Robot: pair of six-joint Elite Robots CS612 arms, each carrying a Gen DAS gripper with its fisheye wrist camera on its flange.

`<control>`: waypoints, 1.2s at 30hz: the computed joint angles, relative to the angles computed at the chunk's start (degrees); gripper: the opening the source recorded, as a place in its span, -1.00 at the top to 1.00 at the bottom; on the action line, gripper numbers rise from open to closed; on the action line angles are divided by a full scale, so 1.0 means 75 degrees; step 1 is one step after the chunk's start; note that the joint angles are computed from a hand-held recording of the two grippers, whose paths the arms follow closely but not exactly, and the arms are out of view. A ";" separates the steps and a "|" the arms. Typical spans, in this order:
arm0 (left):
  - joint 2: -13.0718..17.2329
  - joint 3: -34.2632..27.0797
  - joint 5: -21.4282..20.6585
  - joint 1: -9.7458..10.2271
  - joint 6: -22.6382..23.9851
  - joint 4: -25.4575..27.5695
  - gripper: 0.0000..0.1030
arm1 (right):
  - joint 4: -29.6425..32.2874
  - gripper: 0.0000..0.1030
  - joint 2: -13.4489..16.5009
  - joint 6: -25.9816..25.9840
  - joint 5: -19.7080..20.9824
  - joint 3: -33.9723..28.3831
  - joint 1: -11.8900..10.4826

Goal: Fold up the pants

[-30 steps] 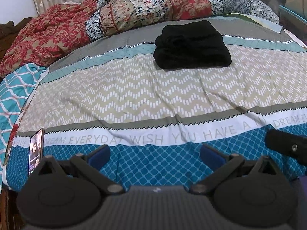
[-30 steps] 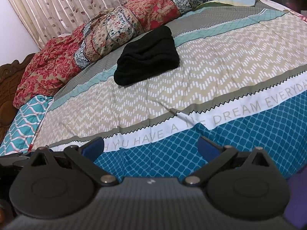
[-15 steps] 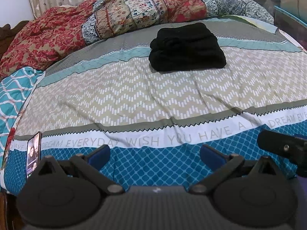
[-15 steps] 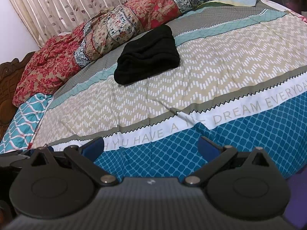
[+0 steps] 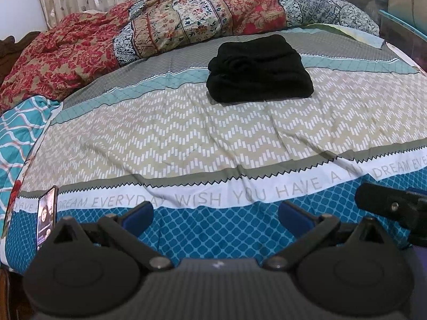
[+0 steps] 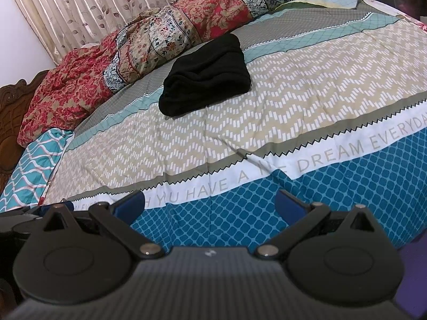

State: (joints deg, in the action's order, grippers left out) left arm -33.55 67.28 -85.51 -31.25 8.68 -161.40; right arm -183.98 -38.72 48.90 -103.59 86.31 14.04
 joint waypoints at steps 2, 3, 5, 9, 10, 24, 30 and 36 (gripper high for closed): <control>0.0003 0.0003 0.0000 0.0001 0.0015 -0.0002 -1.00 | 0.0016 -1.00 0.0000 0.0020 0.0006 -0.0001 0.0001; 0.0005 0.0003 -0.0002 0.0003 0.0018 0.0001 -1.00 | 0.0023 -1.00 0.0002 0.0027 0.0010 -0.0002 0.0003; 0.0008 0.0005 -0.0014 0.0006 0.0008 0.0014 -1.00 | 0.0031 -1.00 0.0003 0.0034 0.0018 0.0000 0.0006; 0.0016 -0.0006 -0.0020 0.0011 -0.0013 0.0050 -1.00 | 0.0053 -1.00 0.0009 0.0039 0.0030 -0.0006 0.0010; 0.0018 -0.0008 -0.0014 0.0009 -0.0015 0.0055 -1.00 | 0.0053 -1.00 0.0009 0.0039 0.0030 -0.0006 0.0010; 0.0042 -0.0043 0.0012 0.0025 -0.0055 0.0127 -1.00 | 0.0107 -1.00 0.0034 0.0056 0.0049 -0.0042 0.0023; 0.0043 -0.0046 0.0005 0.0028 -0.0059 0.0144 -1.00 | 0.0117 -1.00 0.0044 0.0046 0.0074 -0.0043 0.0024; 0.0053 -0.0055 -0.0023 0.0040 -0.0084 0.0144 -1.00 | 0.0147 -1.00 0.0039 0.0067 0.0101 -0.0042 0.0016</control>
State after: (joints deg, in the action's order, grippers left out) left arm -33.15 66.87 -85.68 -30.94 8.05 -160.32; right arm -182.88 -38.43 49.41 -102.84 86.00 14.15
